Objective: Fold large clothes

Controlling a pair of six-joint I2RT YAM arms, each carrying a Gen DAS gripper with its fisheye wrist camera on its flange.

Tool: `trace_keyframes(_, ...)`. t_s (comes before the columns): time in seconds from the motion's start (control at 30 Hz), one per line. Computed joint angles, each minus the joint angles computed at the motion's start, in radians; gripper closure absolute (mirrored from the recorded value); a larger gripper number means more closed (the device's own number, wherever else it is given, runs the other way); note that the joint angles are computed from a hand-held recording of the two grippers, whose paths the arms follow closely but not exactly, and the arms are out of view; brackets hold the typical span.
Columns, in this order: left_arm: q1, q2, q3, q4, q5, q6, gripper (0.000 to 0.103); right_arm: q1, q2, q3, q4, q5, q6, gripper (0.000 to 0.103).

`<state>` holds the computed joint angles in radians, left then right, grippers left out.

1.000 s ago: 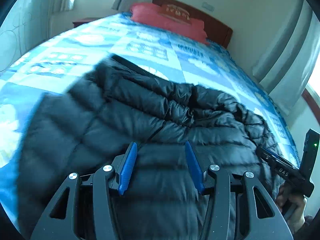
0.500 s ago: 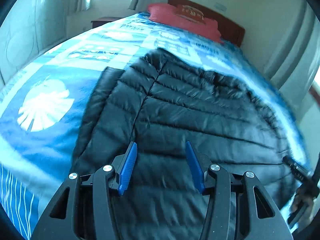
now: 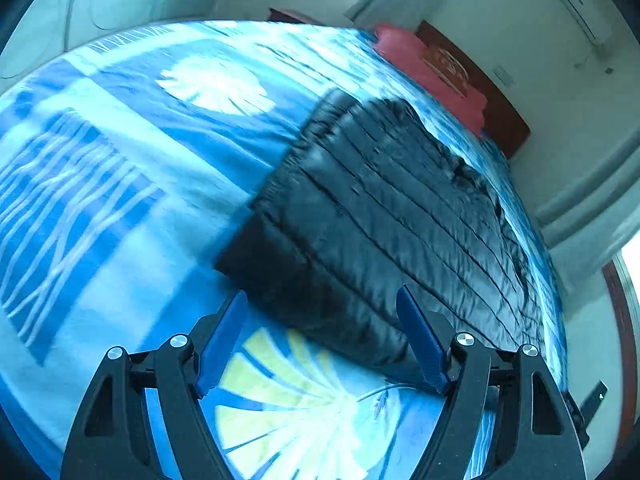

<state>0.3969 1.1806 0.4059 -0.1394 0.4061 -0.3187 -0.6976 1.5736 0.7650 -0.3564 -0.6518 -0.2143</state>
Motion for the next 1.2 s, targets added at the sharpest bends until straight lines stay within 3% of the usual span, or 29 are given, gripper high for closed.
trace_keyframes(0.2,0.005,0.223,0.040,0.186,0.038,-0.160,0.025,0.017,0.061,0.002,0.084,-0.029,0.129,0.024)
trace_keyframes(0.23,-0.001,0.222,0.031,0.210,0.026,-0.192,0.031,0.015,0.059,-0.001,0.092,-0.025,0.141,0.031)
trace_keyframes(0.27,-0.012,0.214,0.023,0.215,0.000,-0.205,0.036,0.009,0.064,0.001,0.087,-0.041,0.138,0.050)
trace_keyframes(0.33,-0.030,0.190,0.003,0.231,-0.026,-0.223,0.055,-0.010,0.085,0.013,0.064,-0.096,0.139,0.062)
trace_keyframes(0.43,-0.018,0.118,-0.032,0.224,0.003,-0.215,0.072,-0.044,0.082,0.025,0.014,-0.177,0.109,0.078)
trace_keyframes(0.53,-0.005,0.043,-0.037,0.165,0.019,-0.199,0.079,-0.054,0.022,0.005,-0.020,-0.184,0.070,0.085)
trace_keyframes(0.8,0.058,-0.166,-0.032,-0.080,0.054,-0.089,0.081,-0.150,-0.113,-0.034,-0.213,-0.184,-0.137,0.086)
trace_keyframes(1.2,0.324,-0.476,-0.086,-0.521,0.214,0.199,0.081,-0.385,-0.109,-0.014,-0.514,-0.176,-0.505,0.086)
